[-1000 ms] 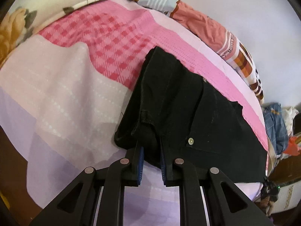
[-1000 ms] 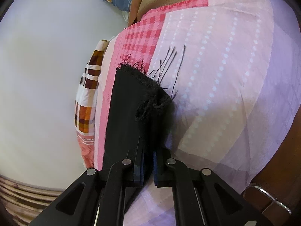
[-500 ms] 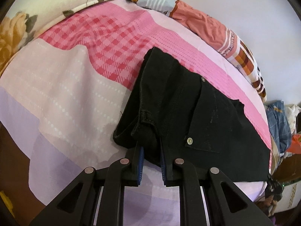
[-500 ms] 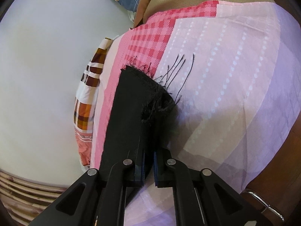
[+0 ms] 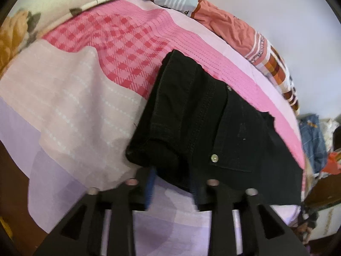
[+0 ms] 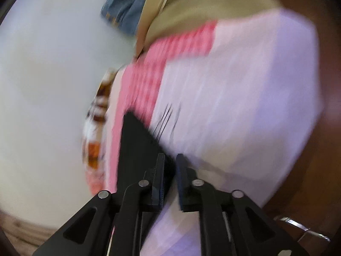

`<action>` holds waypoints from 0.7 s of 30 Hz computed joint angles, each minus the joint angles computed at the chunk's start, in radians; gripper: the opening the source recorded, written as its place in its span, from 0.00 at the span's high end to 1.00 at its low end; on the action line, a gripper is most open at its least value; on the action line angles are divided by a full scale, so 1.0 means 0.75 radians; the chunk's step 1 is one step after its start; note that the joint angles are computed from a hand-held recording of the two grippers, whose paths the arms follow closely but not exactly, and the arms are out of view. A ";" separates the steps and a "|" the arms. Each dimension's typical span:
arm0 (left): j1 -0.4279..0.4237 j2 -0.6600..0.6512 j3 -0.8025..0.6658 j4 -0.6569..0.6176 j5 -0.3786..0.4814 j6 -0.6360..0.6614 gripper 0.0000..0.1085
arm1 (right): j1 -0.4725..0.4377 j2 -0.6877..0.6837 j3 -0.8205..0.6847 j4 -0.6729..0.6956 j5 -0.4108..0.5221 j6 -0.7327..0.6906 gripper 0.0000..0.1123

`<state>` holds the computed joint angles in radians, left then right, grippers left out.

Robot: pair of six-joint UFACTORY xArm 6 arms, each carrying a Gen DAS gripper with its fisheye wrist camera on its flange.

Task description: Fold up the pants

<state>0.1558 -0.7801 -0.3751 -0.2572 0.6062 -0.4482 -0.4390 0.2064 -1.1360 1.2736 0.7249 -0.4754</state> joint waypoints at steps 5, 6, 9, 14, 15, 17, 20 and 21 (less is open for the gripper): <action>-0.005 -0.058 -0.018 0.172 0.034 -0.165 0.60 | 0.130 -0.129 -0.094 -0.051 0.023 -0.147 0.88; -0.009 -0.072 -0.024 0.232 0.036 -0.224 0.58 | 0.188 -0.125 -0.149 -0.056 0.111 -0.221 0.87; -0.024 -0.111 -0.026 0.351 -0.006 -0.324 0.50 | 0.438 -0.034 -0.363 -0.178 0.351 -0.376 0.72; -0.062 -0.098 -0.053 0.418 -0.011 -0.373 0.44 | 0.850 0.278 -0.752 -0.482 0.456 -0.500 0.66; -0.076 -0.080 -0.064 0.398 -0.009 -0.351 0.43 | 0.896 0.351 -0.840 -0.520 0.490 -0.505 0.66; -0.091 -0.050 -0.076 0.392 0.003 -0.326 0.42 | 0.988 0.523 -1.053 -0.593 0.562 -0.495 0.66; -0.126 0.034 -0.118 0.434 0.038 -0.318 0.42 | 1.067 0.750 -1.347 -0.685 0.620 -0.447 0.66; -0.134 0.051 -0.127 0.466 0.048 -0.334 0.42 | 1.074 0.779 -1.390 -0.704 0.648 -0.438 0.66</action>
<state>0.0554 -0.7417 -0.4700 0.0924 0.6419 -0.6987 0.3665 0.7906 -2.1786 0.7459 1.2110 -0.8040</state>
